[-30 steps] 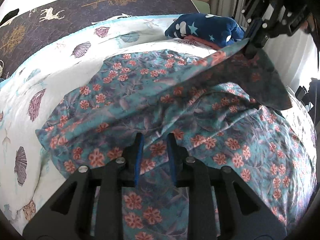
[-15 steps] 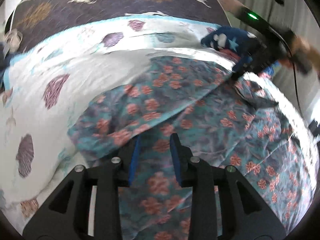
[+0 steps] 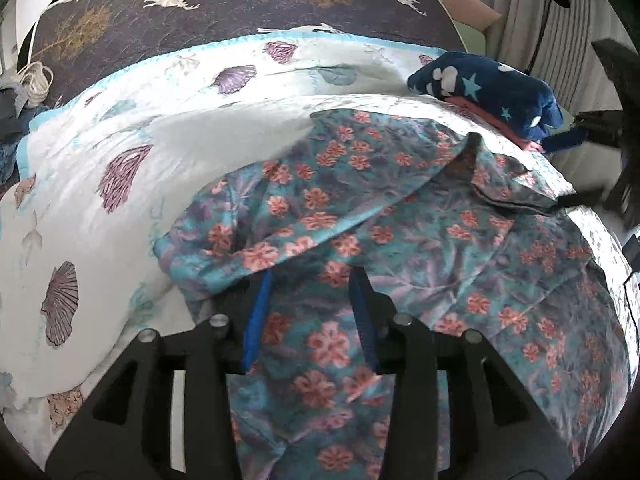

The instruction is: Fold small clothes

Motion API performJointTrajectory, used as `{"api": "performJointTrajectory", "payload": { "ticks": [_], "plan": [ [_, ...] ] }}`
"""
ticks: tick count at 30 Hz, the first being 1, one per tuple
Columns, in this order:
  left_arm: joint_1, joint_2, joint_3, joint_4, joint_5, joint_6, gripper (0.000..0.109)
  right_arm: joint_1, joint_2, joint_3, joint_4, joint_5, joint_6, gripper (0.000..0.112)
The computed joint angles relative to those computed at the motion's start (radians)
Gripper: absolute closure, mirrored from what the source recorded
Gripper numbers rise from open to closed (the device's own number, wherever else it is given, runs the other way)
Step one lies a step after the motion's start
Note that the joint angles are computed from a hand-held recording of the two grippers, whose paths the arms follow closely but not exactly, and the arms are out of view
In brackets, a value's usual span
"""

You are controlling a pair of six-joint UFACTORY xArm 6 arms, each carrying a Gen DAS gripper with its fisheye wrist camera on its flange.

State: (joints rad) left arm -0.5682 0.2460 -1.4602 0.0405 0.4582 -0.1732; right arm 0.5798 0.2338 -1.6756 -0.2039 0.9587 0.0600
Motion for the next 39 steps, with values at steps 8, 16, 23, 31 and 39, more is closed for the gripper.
{"api": "performJointTrajectory", "payload": {
  "ticks": [8, 16, 23, 31, 39],
  "plan": [
    [-0.023, -0.059, 0.053, 0.010, -0.001, 0.021, 0.066, 0.016, 0.124, -0.095, -0.197, 0.100, 0.117, 0.109],
    [-0.013, -0.088, 0.082, 0.013, -0.014, 0.008, 0.066, -0.007, -0.051, -0.042, -0.086, 0.012, 0.329, 0.111],
    [0.015, -0.043, 0.023, 0.036, 0.022, -0.002, 0.065, -0.039, -0.218, 0.058, 0.095, -0.071, 0.433, 0.111],
    [0.013, -0.060, 0.047, 0.005, 0.027, 0.009, 0.065, -0.032, -0.141, 0.157, 0.038, -0.065, 0.157, 0.030],
    [0.010, -0.047, 0.030, 0.007, 0.049, 0.007, 0.065, 0.031, -0.006, 0.108, -0.253, -0.062, 0.105, 0.079]
  ]
}}
